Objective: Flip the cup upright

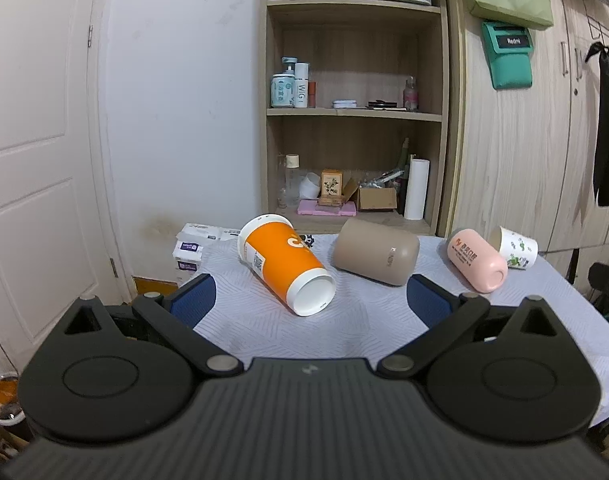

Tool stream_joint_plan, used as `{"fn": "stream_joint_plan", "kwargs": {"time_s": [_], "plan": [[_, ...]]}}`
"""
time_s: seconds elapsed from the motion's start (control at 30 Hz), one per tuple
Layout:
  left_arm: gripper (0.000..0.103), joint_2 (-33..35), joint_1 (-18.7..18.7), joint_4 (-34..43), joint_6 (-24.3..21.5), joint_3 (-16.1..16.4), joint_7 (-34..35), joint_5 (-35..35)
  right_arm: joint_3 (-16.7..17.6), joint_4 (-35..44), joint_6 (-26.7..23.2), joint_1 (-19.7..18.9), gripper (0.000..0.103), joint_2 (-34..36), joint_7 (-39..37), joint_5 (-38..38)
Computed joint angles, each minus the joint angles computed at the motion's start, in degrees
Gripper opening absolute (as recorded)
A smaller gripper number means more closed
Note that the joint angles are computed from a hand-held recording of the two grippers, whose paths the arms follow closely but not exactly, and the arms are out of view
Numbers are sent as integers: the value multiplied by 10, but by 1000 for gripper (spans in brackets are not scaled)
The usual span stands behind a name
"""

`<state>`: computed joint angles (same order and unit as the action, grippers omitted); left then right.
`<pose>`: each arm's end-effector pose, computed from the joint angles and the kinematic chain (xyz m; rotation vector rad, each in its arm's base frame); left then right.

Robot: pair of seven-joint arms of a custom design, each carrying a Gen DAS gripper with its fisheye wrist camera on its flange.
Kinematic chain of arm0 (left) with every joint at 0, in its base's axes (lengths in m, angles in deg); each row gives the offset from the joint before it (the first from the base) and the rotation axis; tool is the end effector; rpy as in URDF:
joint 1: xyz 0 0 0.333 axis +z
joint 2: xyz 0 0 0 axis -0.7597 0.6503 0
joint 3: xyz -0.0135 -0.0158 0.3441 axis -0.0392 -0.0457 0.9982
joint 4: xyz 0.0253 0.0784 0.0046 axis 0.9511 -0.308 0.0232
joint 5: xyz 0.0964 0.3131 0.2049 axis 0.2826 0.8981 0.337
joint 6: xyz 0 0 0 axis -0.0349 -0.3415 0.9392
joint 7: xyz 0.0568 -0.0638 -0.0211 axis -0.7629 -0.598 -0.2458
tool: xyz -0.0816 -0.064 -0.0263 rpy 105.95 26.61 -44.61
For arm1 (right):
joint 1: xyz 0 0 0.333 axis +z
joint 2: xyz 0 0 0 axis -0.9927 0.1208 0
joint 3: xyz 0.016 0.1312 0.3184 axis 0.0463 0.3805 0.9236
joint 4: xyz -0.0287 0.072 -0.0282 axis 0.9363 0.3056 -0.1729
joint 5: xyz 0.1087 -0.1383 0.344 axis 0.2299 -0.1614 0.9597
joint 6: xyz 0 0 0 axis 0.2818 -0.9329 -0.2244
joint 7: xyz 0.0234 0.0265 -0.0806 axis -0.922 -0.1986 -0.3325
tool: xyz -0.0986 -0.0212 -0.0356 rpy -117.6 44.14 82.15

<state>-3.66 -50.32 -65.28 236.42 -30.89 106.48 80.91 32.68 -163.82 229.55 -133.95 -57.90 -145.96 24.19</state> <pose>0.5000 -0.0755 0.5447 -1.3457 1.5645 -1.0988 0.4547 0.2182 0.5455 -1.2857 1.6488 -1.3014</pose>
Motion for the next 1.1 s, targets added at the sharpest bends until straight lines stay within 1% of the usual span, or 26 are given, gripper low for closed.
{"fn": "stream_joint_plan", "kwargs": {"time_s": [0.03, 0.1, 0.17, 0.2, 0.33, 0.4, 0.47, 0.5, 0.6, 0.7, 0.8, 0.9, 1.1], "plan": [[103, 0, 2, 1, -3, -5, 6, -7, 1, 0, -1, 0, 103, -2, 1, -1], [103, 0, 0, 1, -3, -4, 4, -6, -1, -2, 3, 1, 103, -3, 3, 0], [103, 0, -6, 1, -4, 4, -11, 8, -2, -3, 6, 0, 103, -5, 6, 2], [103, -2, -13, 0, -5, 19, -30, 31, -2, -3, 7, -1, 103, -5, 4, 4], [103, -3, 3, -1, -6, -4, -12, -1, 2, -3, 8, -4, 103, -7, -3, 14], [103, -3, -1, 0, -9, 4, -21, 7, 4, -3, 7, -6, 103, -6, -11, 22], [103, -2, -1, 1, -10, 3, -23, 6, 5, -4, 11, -9, 103, -9, -16, 30], [103, -2, -4, 1, -10, 11, -34, 17, 6, -4, 14, -11, 103, -11, -19, 35], [103, 0, -9, 3, -11, 23, -56, 38, 12, -7, 24, -20, 103, -18, -32, 54], [103, 1, -5, 3, -11, 19, -59, 41, 16, -9, 30, -25, 103, -23, -50, 76], [103, 1, -7, 2, -10, 25, -70, 57, 19, -14, 33, -27, 103, -30, -66, 99], [103, 2, -6, 1, -9, 24, -73, 61, 21, -15, 36, -30, 103, -29, -87, 121], [103, 1, -2, -1, -8, 19, -72, 58, 28, -24, 57, -42, 103, -47, -112, 162]]}}
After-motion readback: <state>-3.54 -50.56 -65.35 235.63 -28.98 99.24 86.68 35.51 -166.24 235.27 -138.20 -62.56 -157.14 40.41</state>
